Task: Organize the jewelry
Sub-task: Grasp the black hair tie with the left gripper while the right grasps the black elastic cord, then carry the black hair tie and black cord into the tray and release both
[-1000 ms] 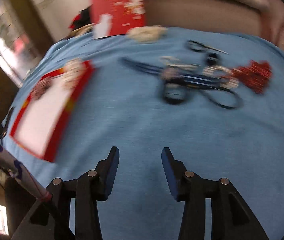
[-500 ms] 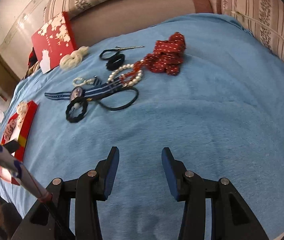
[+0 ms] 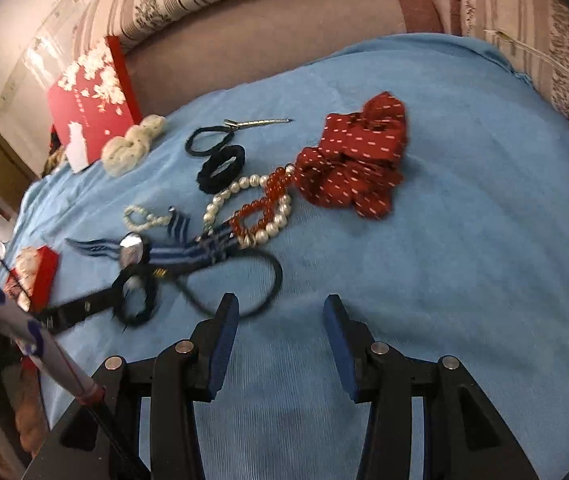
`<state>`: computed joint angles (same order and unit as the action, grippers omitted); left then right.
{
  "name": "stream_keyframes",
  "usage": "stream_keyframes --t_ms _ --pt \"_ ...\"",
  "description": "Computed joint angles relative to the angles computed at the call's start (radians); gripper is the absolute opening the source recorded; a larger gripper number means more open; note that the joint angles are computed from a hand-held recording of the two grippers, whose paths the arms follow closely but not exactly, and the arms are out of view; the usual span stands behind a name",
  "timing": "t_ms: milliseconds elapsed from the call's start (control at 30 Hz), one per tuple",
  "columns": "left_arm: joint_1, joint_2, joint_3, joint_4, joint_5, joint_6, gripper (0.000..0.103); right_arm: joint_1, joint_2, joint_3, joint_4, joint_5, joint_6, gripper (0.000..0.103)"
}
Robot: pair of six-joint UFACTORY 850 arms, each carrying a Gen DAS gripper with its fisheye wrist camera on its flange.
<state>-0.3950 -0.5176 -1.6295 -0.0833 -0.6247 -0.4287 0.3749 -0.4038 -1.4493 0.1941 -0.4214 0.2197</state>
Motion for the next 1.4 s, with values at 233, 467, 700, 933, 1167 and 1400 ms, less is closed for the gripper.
stream_keyframes --t_ms 233,467,700,933,1167,1400 --pt "0.015 0.072 0.077 -0.081 0.011 0.059 0.006 0.008 -0.039 -0.045 -0.019 -0.047 0.029 0.005" --pt "0.03 0.29 0.316 -0.194 0.034 0.156 0.006 0.001 0.137 0.174 0.131 -0.056 -0.074 0.005" --pt "-0.009 0.366 0.417 -0.097 0.01 0.104 0.007 -0.006 0.347 0.398 0.219 -0.066 -0.149 0.007" --pt "-0.026 0.405 0.472 0.004 0.014 -0.023 0.017 0.0 0.449 0.45 0.009 -0.009 0.018 0.049" --pt "-0.021 0.44 0.523 -0.023 0.06 -0.043 0.03 0.061 0.333 0.34 0.156 -0.006 -0.3 0.054" --pt "-0.017 0.416 0.51 -0.094 0.105 0.023 0.035 0.14 0.193 0.224 0.039 -0.025 -0.343 0.054"
